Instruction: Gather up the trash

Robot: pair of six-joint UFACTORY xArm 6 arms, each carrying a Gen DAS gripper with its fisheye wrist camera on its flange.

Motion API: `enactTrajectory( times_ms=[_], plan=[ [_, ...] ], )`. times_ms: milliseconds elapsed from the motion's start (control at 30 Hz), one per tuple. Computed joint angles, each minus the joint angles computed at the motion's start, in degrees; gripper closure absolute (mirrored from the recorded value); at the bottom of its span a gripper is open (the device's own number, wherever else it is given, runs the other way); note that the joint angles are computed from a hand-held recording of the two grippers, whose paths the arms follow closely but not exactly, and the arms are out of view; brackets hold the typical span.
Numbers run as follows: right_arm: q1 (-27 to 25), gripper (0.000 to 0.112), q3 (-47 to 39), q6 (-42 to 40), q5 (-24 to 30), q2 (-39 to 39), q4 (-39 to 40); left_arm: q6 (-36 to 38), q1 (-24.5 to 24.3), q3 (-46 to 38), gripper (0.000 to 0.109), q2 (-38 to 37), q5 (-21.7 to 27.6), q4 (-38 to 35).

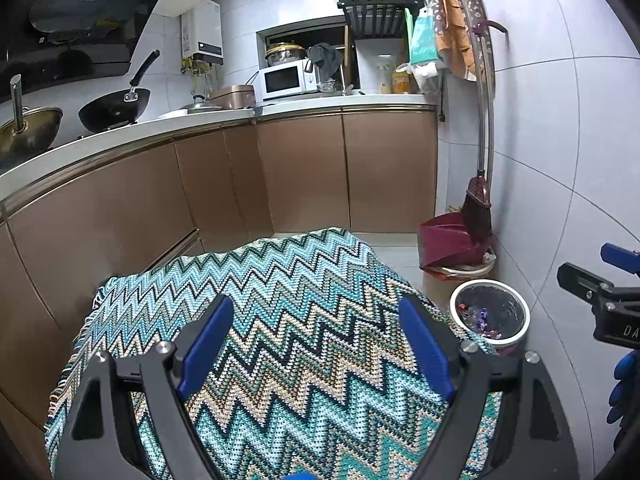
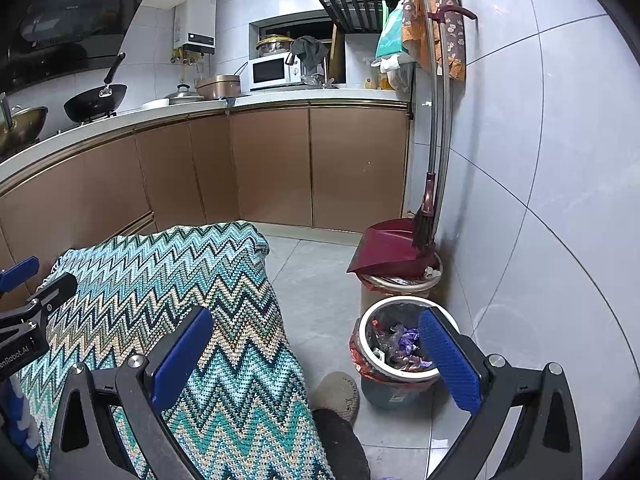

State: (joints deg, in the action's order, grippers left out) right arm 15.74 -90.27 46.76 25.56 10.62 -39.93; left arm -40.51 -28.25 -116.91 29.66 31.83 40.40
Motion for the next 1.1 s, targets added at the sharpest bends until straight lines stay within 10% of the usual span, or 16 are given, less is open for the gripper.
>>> enactTrajectory(
  times_ms=[1100],
  plan=[
    [-1.66,0.009,3.25,2.24,0.91,-3.27,-1.46,5.52,-1.67,-6.34,0.024,4.09,0.50,-4.46]
  ],
)
